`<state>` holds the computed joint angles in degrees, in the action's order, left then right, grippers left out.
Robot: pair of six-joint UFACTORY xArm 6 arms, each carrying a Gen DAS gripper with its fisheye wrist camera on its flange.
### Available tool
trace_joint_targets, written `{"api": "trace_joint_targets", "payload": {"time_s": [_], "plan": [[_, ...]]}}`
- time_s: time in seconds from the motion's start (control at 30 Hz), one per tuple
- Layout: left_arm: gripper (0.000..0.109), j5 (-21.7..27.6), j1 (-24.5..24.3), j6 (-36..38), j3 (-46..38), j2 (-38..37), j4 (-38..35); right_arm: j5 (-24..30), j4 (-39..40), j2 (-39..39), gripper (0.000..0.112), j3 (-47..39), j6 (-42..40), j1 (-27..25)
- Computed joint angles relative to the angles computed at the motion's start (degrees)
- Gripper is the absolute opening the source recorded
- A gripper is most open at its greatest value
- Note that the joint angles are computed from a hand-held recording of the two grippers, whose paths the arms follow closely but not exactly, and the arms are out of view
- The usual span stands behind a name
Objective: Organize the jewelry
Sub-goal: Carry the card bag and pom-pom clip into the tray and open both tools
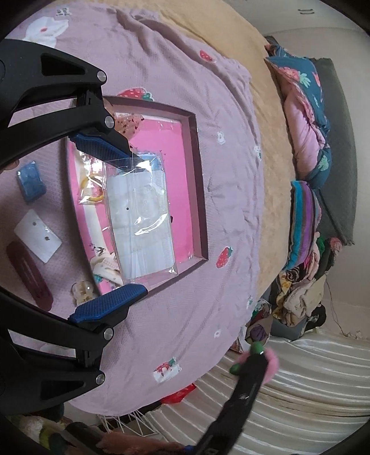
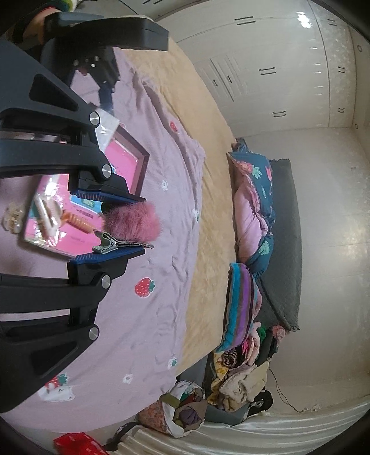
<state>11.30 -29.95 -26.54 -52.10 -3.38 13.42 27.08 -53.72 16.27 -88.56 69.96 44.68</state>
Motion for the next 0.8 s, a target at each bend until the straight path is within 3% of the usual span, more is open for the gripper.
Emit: {"api": "trace_joint_targets", "payload": {"time_s": [0.2,0.8], "plan": [[0.073,-0.4,0.5,2.7,-1.6,3.7,-2.5,-1.7,5.6,5.9,0.028,-4.8,-5.2,-1.5],[0.073,1.1,-0.8,12.7,-8.1,14.9,-15.3,-6.3,21.1,15.3,0.028,-5.8,-16.8,-5.2]]}}
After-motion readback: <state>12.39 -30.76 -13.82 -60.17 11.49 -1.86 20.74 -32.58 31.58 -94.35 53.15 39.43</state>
